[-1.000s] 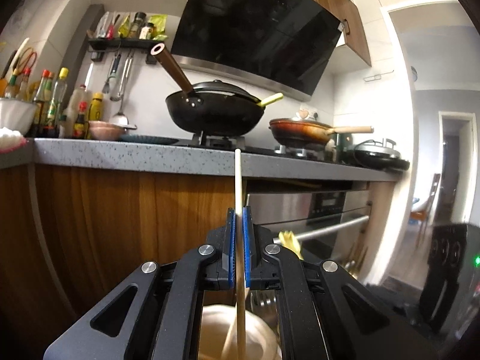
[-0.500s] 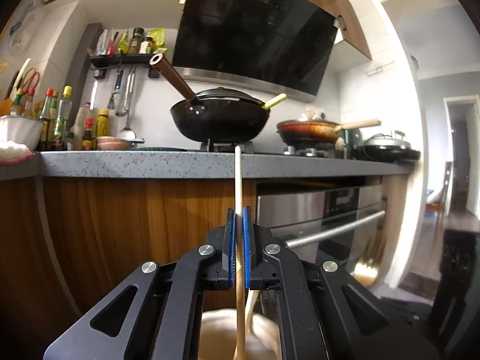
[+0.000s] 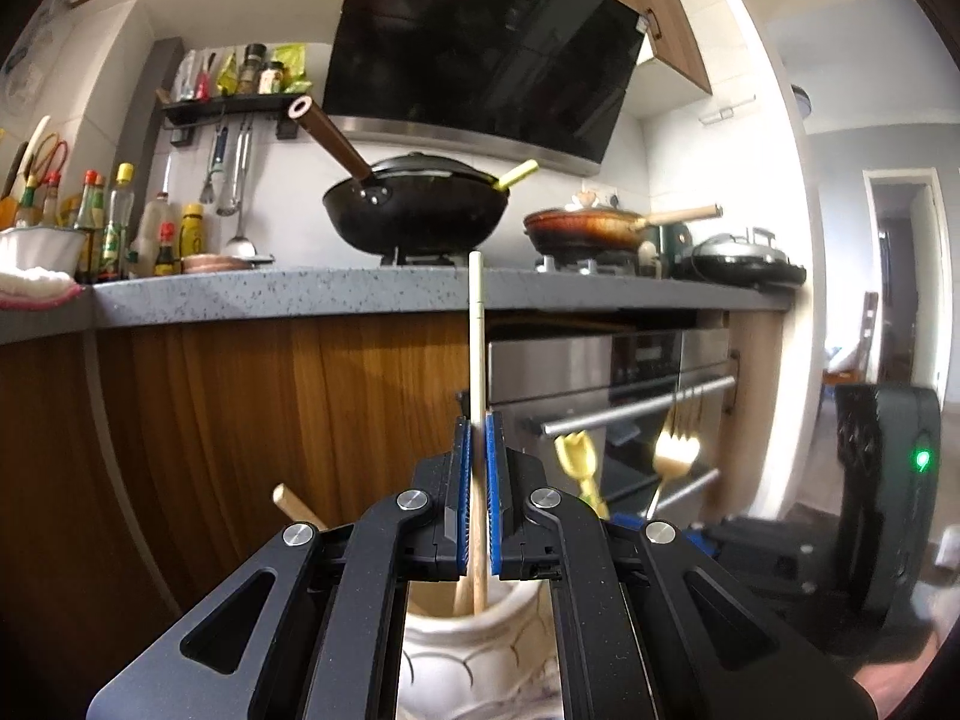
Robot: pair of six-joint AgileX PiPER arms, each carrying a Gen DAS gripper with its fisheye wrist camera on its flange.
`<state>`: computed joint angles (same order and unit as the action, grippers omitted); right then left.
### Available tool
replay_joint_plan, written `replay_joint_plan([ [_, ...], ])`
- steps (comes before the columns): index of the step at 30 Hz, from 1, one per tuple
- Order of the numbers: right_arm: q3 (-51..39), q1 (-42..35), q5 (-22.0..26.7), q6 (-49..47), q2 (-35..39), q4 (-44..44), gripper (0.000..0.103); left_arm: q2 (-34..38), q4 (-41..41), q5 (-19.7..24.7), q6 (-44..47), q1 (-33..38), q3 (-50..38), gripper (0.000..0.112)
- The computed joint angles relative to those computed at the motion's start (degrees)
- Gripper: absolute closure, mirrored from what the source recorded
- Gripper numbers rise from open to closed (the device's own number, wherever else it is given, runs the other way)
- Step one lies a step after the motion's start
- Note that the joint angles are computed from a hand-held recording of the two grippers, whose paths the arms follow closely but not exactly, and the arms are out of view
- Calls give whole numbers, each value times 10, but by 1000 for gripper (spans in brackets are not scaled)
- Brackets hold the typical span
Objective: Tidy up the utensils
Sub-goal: 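Open both tools and withdraw them from the holder, then grasp the last wooden chopstick with the left tool while the right tool grasps the silver spoon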
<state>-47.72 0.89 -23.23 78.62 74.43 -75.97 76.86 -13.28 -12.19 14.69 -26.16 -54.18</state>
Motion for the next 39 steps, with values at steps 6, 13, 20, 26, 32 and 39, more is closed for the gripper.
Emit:
replay_joint_plan([
  [6,3,0,15,46,-11,-52,93,14,-102,22,103,2,0,107],
  [13,2,6,28,46,-14,-60,91,6,-67,17,80,2,16,100],
  [20,23,-5,27,38,-59,-62,72,-7,-68,10,80,-2,29,80],
  [26,63,-60,2,72,-129,-102,51,-30,-111,1,116,-14,54,65],
  [32,103,-152,-48,144,-185,-163,19,-71,-199,-38,204,-48,102,36],
  [39,134,-228,-91,212,-207,-237,9,-121,-357,-52,337,-94,158,20],
])
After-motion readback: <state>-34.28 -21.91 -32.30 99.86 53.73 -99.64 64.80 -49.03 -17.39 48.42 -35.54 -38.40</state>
